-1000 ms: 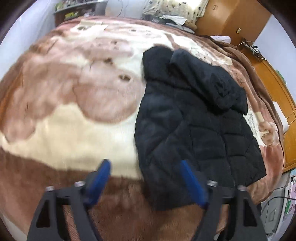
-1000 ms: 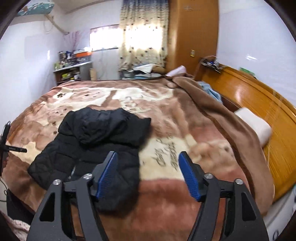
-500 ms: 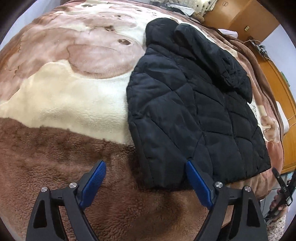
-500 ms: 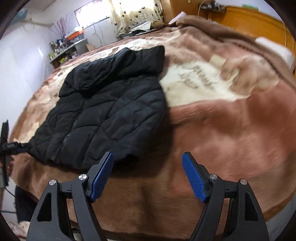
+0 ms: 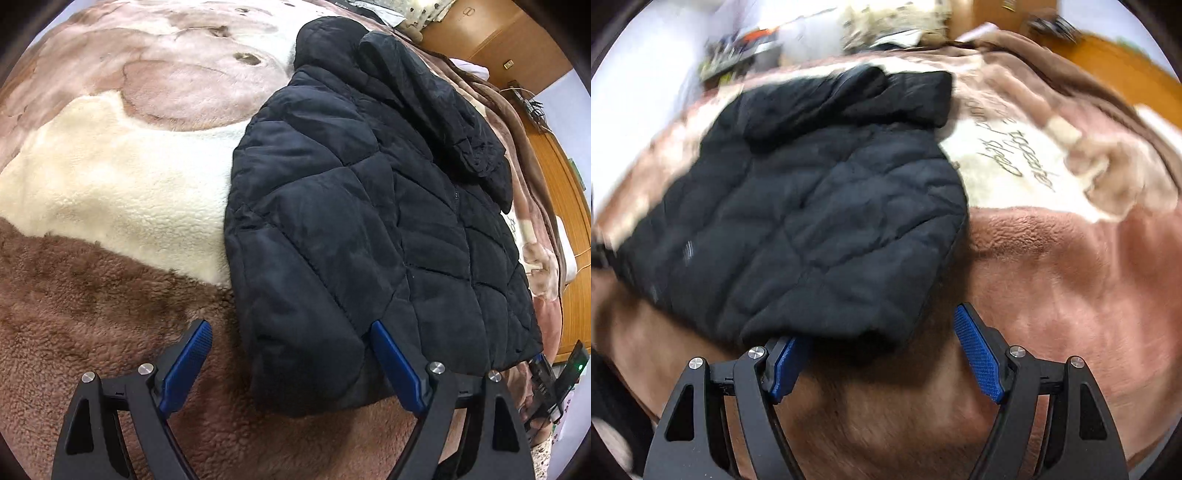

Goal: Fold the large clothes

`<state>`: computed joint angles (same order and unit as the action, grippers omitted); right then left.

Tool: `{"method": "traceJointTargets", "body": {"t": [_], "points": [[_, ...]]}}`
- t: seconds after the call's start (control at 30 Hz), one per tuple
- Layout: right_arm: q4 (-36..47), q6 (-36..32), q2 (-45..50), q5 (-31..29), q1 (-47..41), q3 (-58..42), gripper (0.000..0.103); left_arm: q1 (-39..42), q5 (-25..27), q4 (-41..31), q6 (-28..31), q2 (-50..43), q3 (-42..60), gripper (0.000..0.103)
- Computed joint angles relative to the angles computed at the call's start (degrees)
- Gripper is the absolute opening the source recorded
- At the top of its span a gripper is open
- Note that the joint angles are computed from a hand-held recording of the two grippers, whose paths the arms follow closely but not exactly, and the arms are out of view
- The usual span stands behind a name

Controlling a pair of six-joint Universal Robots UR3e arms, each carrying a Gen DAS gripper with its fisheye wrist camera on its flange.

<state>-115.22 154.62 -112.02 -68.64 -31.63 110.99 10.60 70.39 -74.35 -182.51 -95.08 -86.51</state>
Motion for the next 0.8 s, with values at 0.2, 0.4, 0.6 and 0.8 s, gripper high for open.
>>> {"method": "traceJointTargets", "body": {"t": [0.2,0.4,0.6,0.8], "points": [[-1.7,4.3,0.17,-4.31,1.92,0.48,0.019,-1.44,0.01,0.43,0.02,-2.02,1.59,0.052],[-0.19,4.25,-3.71,-2.52,0.78,0.09,0.008,-3.78,1.94,-1.01,0.27,-1.22,5.39,0.019],[8.89,-0.66,-9.65,0.98,-3.9,-4.48,0.007,-1.37,-2.03,-6.16,2.51,6.73,4.82,0.017],[23.81,-7.95,-15.91,3.8,-12.74,-7.04,0.007,-1.11,-3.04,-10.31,3.86,14.57,-2.32,0.018]]}}
